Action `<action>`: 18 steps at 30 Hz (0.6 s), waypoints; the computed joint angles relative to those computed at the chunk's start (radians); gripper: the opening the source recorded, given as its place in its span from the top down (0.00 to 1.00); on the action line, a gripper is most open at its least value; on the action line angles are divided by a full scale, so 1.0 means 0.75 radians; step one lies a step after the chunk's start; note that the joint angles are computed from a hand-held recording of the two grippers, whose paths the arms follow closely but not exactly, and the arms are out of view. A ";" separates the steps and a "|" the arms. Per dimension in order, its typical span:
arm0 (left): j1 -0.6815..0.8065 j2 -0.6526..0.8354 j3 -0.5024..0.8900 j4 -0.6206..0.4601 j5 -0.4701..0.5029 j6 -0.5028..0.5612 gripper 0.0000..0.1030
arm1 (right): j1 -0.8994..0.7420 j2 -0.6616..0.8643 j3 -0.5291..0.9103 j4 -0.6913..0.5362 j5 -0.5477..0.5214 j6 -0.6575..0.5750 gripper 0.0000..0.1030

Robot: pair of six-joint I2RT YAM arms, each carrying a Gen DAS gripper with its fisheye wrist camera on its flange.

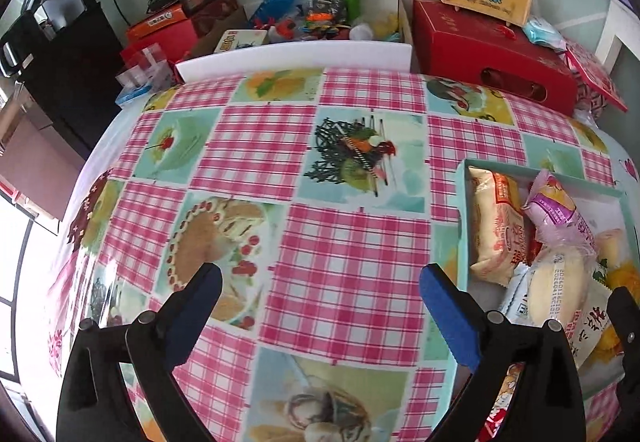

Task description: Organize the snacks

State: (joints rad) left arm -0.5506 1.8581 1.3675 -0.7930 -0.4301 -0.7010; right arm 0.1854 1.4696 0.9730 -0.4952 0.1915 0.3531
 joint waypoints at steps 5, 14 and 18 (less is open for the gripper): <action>-0.009 -0.031 -0.029 -0.045 -0.025 -0.001 0.04 | 0.074 -0.035 -0.023 0.007 0.025 0.012 0.00; -0.032 -0.155 -0.172 -0.058 -0.065 -0.024 0.04 | 0.180 -0.138 -0.106 0.002 0.039 0.068 0.00; -0.047 -0.235 -0.272 -0.037 -0.053 -0.046 0.04 | 0.249 -0.229 -0.196 -0.019 0.081 0.100 0.00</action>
State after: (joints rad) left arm -0.5858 1.6819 1.1634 -0.8209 -0.4700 -0.7359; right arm 0.3720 1.2980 0.8262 -0.5093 0.2523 0.4281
